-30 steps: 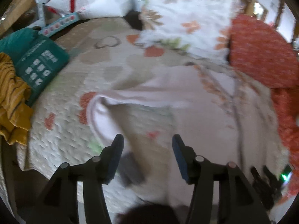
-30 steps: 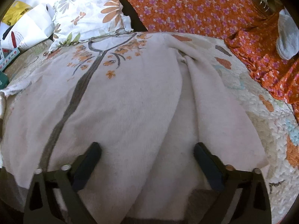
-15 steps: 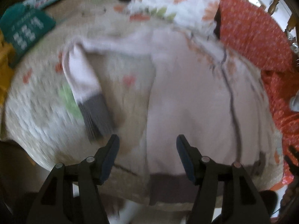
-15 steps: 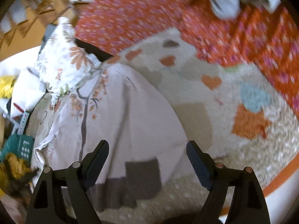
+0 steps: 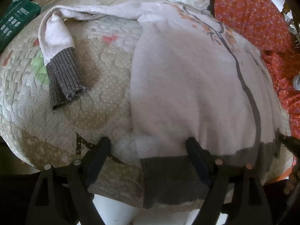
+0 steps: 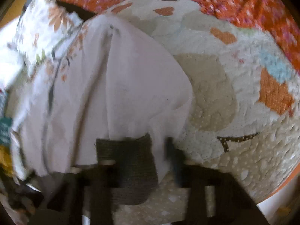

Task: Fold small clothes

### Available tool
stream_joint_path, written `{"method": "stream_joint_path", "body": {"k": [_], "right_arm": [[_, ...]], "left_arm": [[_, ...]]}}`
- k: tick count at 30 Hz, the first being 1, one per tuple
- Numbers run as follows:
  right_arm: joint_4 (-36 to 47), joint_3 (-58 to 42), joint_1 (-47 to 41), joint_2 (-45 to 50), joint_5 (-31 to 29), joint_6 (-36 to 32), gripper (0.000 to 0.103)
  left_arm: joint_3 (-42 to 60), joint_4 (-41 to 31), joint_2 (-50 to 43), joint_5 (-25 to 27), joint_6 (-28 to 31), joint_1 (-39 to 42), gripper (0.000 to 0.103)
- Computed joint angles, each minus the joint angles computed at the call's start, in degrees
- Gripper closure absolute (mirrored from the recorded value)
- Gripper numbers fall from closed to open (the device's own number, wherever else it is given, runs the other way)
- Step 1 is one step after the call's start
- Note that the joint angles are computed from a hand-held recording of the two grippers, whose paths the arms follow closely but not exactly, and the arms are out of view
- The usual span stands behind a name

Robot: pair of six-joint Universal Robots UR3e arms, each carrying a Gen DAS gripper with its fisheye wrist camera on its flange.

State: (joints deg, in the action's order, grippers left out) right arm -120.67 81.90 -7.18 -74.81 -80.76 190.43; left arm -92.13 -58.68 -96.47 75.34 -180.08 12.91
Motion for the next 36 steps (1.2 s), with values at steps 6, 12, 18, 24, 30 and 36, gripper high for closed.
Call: {"method": "stream_joint_path", "body": {"k": [6, 12, 18, 24, 30, 36], "right_arm": [[-0.71, -1.29, -6.7, -3.1, -16.03, 3.31, 0.095], [1.69, 4.99, -11.2, -12.58, -1.57, 3.41, 0.073], [-6.99, 13.8, 0.59, -9.29, 9.22, 1.48, 0.048], [-15.34, 12.98, 7.37, -4.69, 0.64, 8.12, 0.054], [-15.67, 15.77, 1.48, -8.46, 13.09, 10.28, 0.098], [-7.36, 25.25, -1.48, -23.69, 15.6, 6.87, 0.098]], "left_arm": [[-8.56, 6.32, 4.31, -4.43, 0.96, 3.99, 0.03], [-10.88, 5.53, 6.06, -9.84, 3.42, 7.46, 0.03], [-10.58, 3.19, 6.65, -10.13, 3.41, 4.34, 0.053], [-5.56, -2.96, 5.25, -8.81, 2.02, 4.02, 0.095], [-0.46, -11.82, 8.73, -8.7, 2.14, 7.66, 0.095], [-1.01, -19.33, 15.93, -6.83, 5.9, 10.87, 0.095]]}}
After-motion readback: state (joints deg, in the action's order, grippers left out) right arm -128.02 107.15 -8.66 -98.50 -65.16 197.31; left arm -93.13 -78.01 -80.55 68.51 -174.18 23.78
